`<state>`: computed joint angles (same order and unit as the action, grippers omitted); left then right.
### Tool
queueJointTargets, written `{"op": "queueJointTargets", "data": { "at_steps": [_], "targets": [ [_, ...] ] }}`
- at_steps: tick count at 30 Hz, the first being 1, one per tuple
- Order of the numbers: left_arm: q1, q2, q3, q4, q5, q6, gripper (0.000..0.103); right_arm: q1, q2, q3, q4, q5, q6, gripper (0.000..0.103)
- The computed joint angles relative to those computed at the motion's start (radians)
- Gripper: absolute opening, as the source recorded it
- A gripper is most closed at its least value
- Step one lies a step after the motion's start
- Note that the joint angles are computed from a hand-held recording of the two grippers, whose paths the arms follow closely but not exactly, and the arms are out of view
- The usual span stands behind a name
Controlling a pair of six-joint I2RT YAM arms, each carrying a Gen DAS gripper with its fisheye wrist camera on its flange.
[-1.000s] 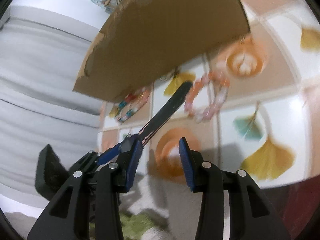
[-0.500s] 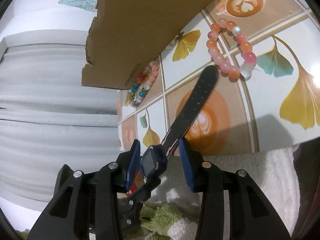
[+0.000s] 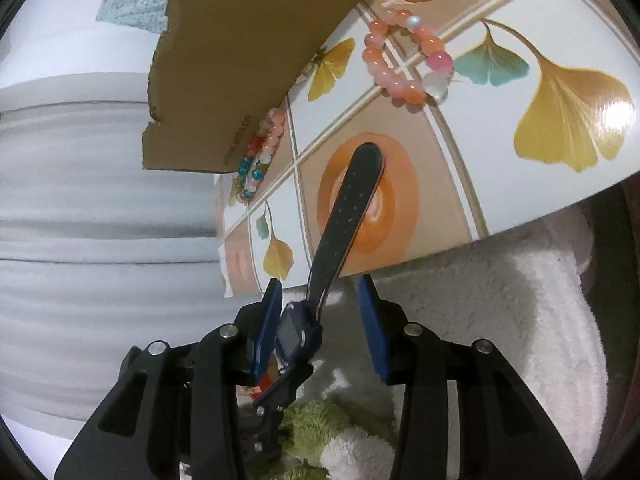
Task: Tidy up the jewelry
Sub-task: 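Lift the watch with the left gripper and carry it over the cardboard box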
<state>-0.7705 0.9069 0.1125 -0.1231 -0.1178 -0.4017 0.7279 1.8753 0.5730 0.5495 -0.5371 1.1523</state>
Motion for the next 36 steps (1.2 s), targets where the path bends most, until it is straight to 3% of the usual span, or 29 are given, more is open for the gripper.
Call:
{"op": "queueJointTargets", "data": {
  "at_steps": [4,7,12,18,21,24,30,34,36],
  "targets": [
    [-0.049,-0.055,-0.008,-0.041,-0.035,-0.027,0.04,0.015,0.037,0.0,0.042,0.012,0.021,0.016],
    [-0.089,-0.084,-0.016,-0.059,-0.065,-0.055,0.04,0.04,-0.004,0.003,-0.023,0.052,-0.009,0.008],
    [-0.152,-0.193,-0.022,-0.136,-0.11,-0.098,0.039,0.095,-0.13,-0.007,-0.13,0.157,-0.052,0.005],
    [-0.241,-0.325,0.012,-0.267,-0.188,-0.144,0.039,0.191,-0.365,0.036,-0.374,0.347,-0.144,0.004],
    [-0.197,-0.394,0.077,-0.332,-0.188,-0.095,0.039,0.202,-0.484,0.076,-0.509,0.411,-0.231,0.004],
    [-0.099,-0.392,0.149,-0.333,-0.159,-0.005,0.039,0.197,-0.524,0.204,-0.631,0.463,-0.356,0.004],
    [0.293,-0.161,0.399,-0.204,0.069,0.26,0.038,0.081,-0.402,0.577,-0.778,0.414,-0.614,0.004],
    [0.512,0.111,0.643,-0.152,0.231,0.423,0.038,-0.04,-0.217,0.887,-0.905,0.327,-0.72,0.004],
    [0.57,0.266,0.774,-0.165,0.266,0.484,0.038,-0.09,-0.095,1.039,-0.964,0.277,-0.736,0.004]
  ]
}}
